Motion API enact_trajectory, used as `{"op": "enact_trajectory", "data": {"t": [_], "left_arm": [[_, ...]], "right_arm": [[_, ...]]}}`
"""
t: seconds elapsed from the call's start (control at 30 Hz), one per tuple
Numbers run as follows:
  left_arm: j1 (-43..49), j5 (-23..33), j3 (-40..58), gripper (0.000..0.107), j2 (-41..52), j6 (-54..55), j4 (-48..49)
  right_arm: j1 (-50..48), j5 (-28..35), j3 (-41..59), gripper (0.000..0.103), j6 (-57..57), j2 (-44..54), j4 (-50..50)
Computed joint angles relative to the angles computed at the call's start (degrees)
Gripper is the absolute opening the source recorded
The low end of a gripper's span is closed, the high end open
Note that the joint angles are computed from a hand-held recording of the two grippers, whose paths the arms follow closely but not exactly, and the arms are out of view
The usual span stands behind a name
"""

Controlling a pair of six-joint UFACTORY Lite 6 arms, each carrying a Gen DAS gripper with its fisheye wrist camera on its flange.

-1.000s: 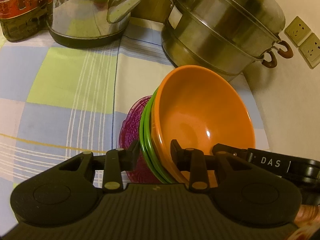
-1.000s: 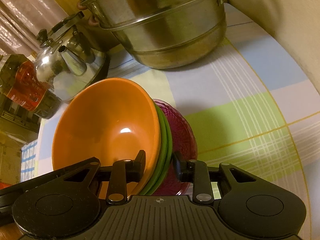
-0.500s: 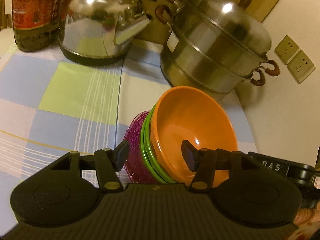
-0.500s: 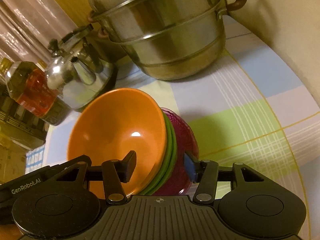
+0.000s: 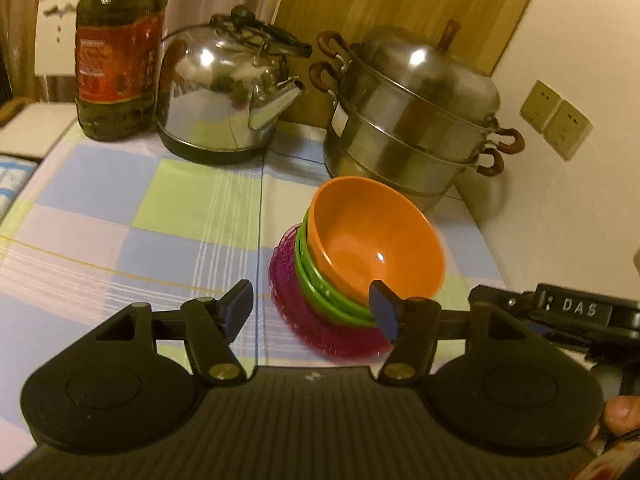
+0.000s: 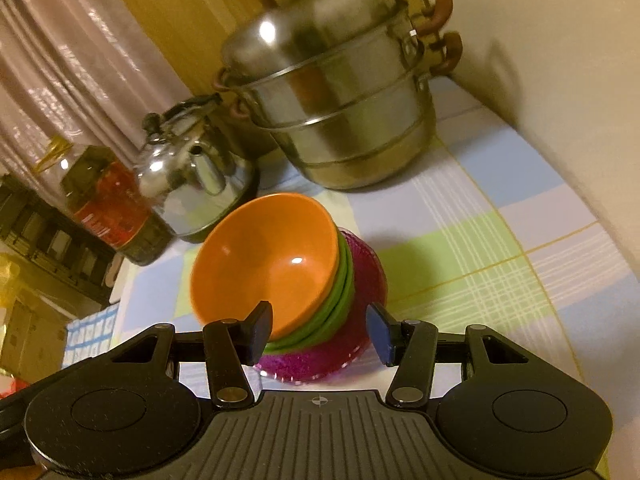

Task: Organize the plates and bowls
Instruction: 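Open the right tool and pull it back from the stack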

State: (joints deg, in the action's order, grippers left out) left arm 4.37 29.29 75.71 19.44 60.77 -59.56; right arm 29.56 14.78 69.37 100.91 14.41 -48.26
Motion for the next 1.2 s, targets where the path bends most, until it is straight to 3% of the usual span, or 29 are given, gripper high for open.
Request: {"op": "enact_trajectory", "data": {"t": [0.1, 0.27, 0.6, 0.73, 0.93, 1.2], "left_arm": [[0.9, -0.6, -7.6, 0.06, -6.3, 5.0, -3.0], [2.8, -1.2, -19.5, 0.06, -17.0, 11.2, -6.4], [8.4, 3.3, -35.2, 0.06, -35.9, 8.1, 1.5], [11.7, 8.5, -39.1, 0.06, -42.4, 9.0, 3.8], [14.3, 11.1, -43.3, 0.06, -50.1, 5.9, 9.2], [18.4, 15.1, -46.8, 0.06, -56.7, 4.1, 12.6]], "right_arm": [[3.7, 2.5, -4.4, 0.052, 9.1, -4.5, -8.6], [10.8, 8.6, -10.5, 0.052, 15.1, -11.3, -11.8], [29.6, 25.7, -16.0, 0.052, 22.8, -17.8, -11.0], [36.9, 33.0, -15.3, 0.052, 24.4, -17.9, -9.2], [45.1, 40.5, -14.3, 0.052, 26.7, -18.1, -6.1], [51.3, 45.4, -14.3, 0.052, 29.7, -18.6, -4.1]]}}
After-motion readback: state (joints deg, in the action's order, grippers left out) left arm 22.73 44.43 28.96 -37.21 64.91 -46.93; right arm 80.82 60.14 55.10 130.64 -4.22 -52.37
